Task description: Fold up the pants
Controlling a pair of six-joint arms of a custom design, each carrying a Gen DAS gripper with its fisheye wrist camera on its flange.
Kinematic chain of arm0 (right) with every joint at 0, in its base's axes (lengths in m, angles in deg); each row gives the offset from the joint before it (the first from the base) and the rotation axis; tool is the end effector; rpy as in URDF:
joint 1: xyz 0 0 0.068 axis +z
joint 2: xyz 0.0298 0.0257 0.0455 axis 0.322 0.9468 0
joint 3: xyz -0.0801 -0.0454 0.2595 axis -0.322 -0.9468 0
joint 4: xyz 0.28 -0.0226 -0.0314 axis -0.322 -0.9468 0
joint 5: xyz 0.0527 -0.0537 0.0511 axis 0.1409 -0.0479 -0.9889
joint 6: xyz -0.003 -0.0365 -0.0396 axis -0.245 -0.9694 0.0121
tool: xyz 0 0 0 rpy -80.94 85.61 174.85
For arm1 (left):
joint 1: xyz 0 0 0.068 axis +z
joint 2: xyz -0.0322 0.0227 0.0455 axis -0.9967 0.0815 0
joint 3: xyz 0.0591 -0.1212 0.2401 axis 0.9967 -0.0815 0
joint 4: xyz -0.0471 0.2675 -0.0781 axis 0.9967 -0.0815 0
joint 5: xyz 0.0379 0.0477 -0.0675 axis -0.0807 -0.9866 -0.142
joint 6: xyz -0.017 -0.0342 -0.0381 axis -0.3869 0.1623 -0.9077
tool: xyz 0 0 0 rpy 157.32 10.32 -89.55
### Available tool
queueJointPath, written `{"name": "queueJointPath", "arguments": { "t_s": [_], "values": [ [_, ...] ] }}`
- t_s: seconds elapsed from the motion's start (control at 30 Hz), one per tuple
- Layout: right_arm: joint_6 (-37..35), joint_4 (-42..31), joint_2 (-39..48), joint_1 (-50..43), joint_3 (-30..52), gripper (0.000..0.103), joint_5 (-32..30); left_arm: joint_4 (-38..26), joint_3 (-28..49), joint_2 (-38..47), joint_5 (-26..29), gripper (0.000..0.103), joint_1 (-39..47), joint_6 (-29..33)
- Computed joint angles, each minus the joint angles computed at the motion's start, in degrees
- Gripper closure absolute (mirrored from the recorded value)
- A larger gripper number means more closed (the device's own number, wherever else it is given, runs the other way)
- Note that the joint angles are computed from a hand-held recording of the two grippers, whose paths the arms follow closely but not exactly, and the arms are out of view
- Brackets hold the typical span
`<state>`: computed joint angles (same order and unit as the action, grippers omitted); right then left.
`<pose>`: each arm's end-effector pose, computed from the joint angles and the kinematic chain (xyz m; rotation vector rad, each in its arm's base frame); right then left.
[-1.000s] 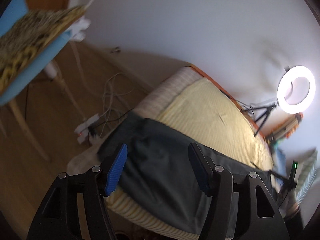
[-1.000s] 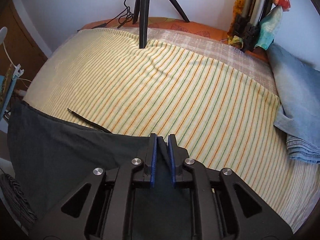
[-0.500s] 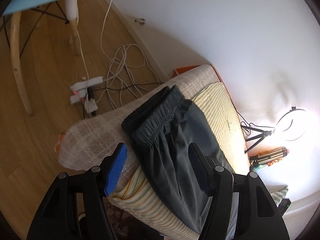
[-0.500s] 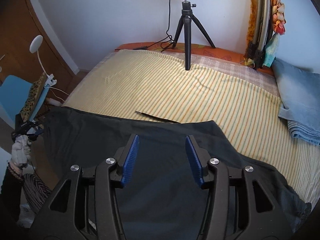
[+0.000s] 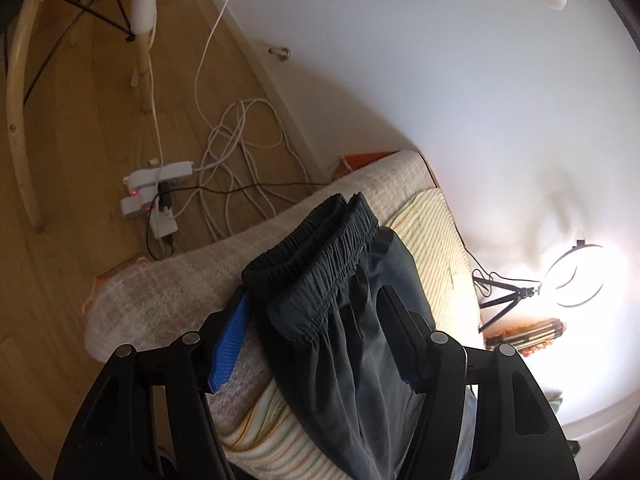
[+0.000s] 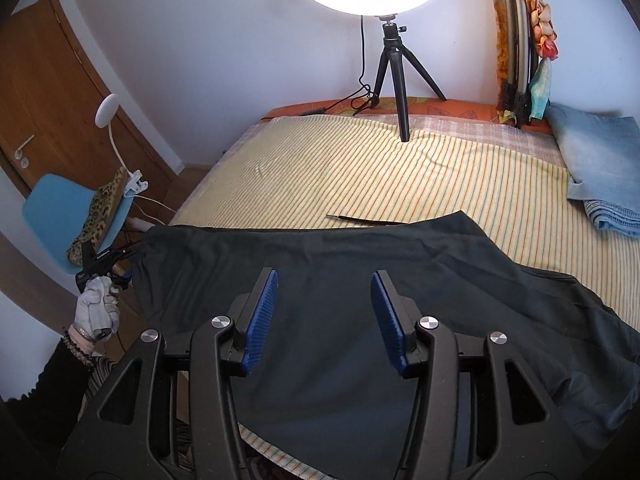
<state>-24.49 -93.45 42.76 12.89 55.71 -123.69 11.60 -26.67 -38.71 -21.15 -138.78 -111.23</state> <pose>0.4552 -0.0247 0.2791 -0.8206 2.3976 0.6695 0.0826 -0.0695 0.1223 -1.4140 1.7899 -0.5636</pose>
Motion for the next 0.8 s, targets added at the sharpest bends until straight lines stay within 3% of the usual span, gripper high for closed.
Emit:
{"name": "queueJointPath", "arguments": {
  "t_s": [0.07,0.17,0.23,0.37,0.6,0.67,0.8],
  "values": [
    [0.0,0.1,-0.5,0.3,-0.6,0.052,0.0,1.6,1.9,5.5,0.8,0.043,1.5,1.1],
    [0.3,0.6,-1.5,0.8,-1.7,0.052,-0.1,4.0,5.5,15.5,4.4,0.07,5.7,5.6],
    [0.0,1.2,-2.5,1.1,-3.0,0.052,0.1,4.5,7.6,20.0,4.4,0.08,6.7,8.8],
    [-0.3,1.7,-3.6,1.5,-5.4,0.052,0.5,1.2,14.2,28.9,2.2,0.082,6.3,12.6],
    [-0.8,0.5,-3.0,3.4,-8.4,0.051,0.3,-11.5,31.6,46.0,-7.3,0.083,-1.0,15.3],
    [0.0,-0.3,-1.9,4.6,-8.4,0.045,-0.1,-12.1,35.6,50.5,-8.8,0.083,-2.5,17.4],
    [2.4,-1.1,1.4,8.5,-8.1,0.045,-2.5,-9.7,44.5,60.3,-10.6,0.083,-5.9,25.4]
  ]
}}
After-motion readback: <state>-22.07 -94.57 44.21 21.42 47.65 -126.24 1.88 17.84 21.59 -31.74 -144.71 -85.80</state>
